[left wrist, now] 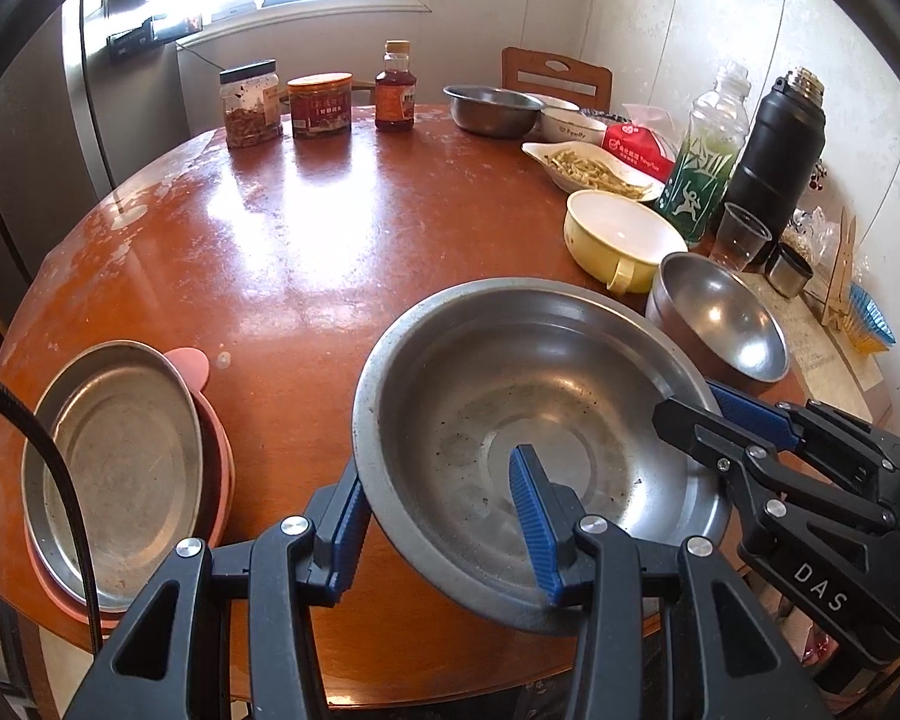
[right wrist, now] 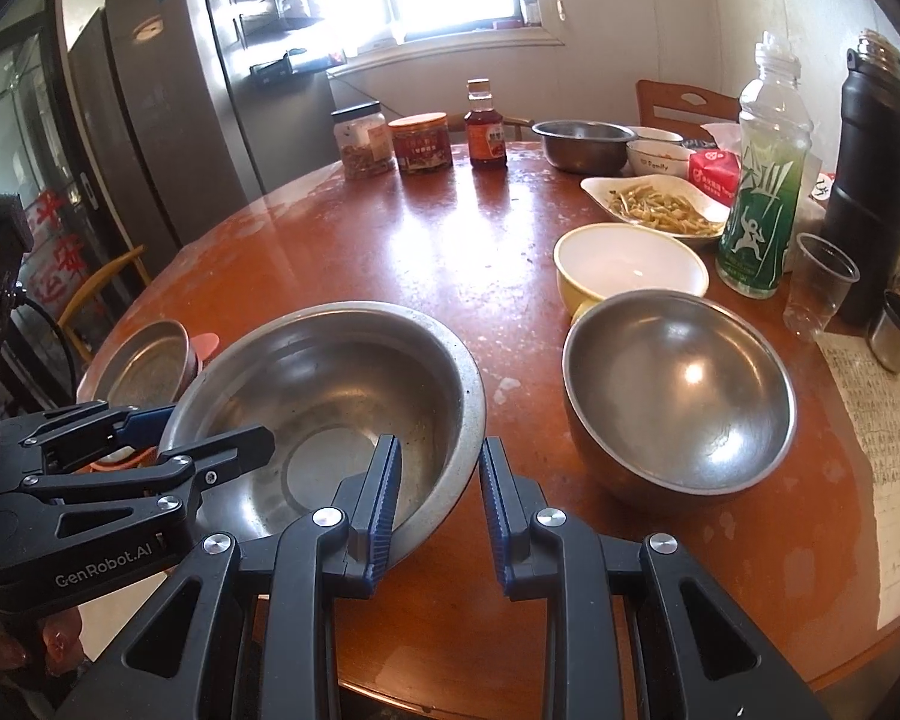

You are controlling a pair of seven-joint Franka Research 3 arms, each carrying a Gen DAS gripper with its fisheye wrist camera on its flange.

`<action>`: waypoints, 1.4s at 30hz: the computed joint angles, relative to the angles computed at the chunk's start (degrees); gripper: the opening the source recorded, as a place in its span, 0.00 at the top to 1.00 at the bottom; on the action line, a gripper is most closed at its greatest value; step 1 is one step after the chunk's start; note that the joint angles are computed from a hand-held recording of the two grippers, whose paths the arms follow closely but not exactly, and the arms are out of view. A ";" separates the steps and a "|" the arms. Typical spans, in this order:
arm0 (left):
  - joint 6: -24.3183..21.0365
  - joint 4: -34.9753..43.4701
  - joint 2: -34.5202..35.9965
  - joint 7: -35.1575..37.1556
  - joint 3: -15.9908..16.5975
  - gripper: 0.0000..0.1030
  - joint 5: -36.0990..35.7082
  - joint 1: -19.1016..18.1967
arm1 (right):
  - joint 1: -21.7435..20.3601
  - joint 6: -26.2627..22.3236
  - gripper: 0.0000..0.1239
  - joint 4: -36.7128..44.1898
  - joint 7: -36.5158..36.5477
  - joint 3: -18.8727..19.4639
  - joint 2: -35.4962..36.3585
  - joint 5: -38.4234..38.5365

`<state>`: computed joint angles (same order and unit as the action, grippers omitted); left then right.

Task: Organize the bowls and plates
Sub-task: 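Carry the medium steel bowl with the left tool beside the plate stack, then lower the medium steel bowl onto the table and open the left tool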

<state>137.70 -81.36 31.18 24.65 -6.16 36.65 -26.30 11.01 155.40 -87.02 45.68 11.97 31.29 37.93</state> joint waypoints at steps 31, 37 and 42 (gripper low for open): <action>-1.22 4.91 5.18 3.20 0.88 0.56 -1.19 -1.33 | -1.30 1.46 0.77 -0.26 0.47 0.96 2.22 0.94; -0.15 4.20 4.83 3.26 0.73 0.56 -1.81 -0.83 | -1.18 1.01 0.76 -0.13 0.61 0.86 2.27 0.98; 0.91 3.61 4.44 3.12 0.81 0.56 -1.64 -0.77 | -0.81 0.44 0.76 0.45 2.09 0.34 2.53 0.63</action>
<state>138.62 -77.75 35.62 27.77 -5.35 35.01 -27.07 10.20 155.83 -86.57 47.77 12.31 33.82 38.55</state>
